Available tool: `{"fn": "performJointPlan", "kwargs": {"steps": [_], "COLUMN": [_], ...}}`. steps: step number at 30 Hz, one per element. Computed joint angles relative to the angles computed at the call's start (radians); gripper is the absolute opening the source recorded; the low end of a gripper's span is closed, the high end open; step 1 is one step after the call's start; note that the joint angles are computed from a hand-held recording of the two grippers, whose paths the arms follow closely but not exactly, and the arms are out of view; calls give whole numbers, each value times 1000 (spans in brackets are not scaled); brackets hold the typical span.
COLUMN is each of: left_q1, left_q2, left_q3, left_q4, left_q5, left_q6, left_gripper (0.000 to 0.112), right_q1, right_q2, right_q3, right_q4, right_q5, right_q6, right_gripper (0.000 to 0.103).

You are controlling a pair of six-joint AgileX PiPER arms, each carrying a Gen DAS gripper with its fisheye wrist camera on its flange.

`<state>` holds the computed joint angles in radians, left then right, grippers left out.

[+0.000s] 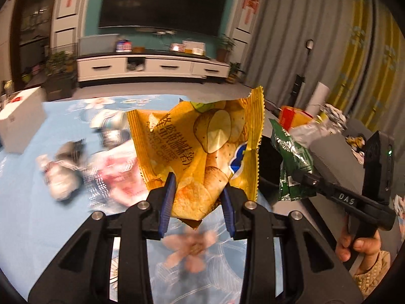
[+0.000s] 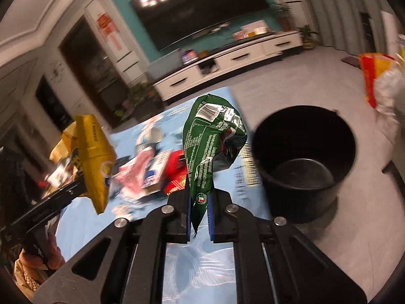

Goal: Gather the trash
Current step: 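Carry both items over the black bin and open both tools to drop them, then grasp the white tissue with the left tool while the right tool grasps the red cigarette box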

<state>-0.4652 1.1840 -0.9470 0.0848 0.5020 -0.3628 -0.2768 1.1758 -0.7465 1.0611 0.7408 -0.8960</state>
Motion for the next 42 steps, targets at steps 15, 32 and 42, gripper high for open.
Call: {"fn": "performJointPlan", "kwargs": {"steps": [15,32,42], "left_q1": [-116,-165,-130], "left_q2": [621,782,367], "left_q3": [-569,-728,-213], "left_q4": [-249,-132,119], "left_q5": [73,132,31], "left_q6": [232,130,-124], "left_gripper": [35,85,95], "right_q1": [-298,-353,-274], "right_q2": [242,339,198], "right_q3": [-40,-67,-10], "right_q4": [185,202,61], "right_q5": [53,51,76], "right_q6": [-217,-202,-96], "right_gripper": [11,47,49]}}
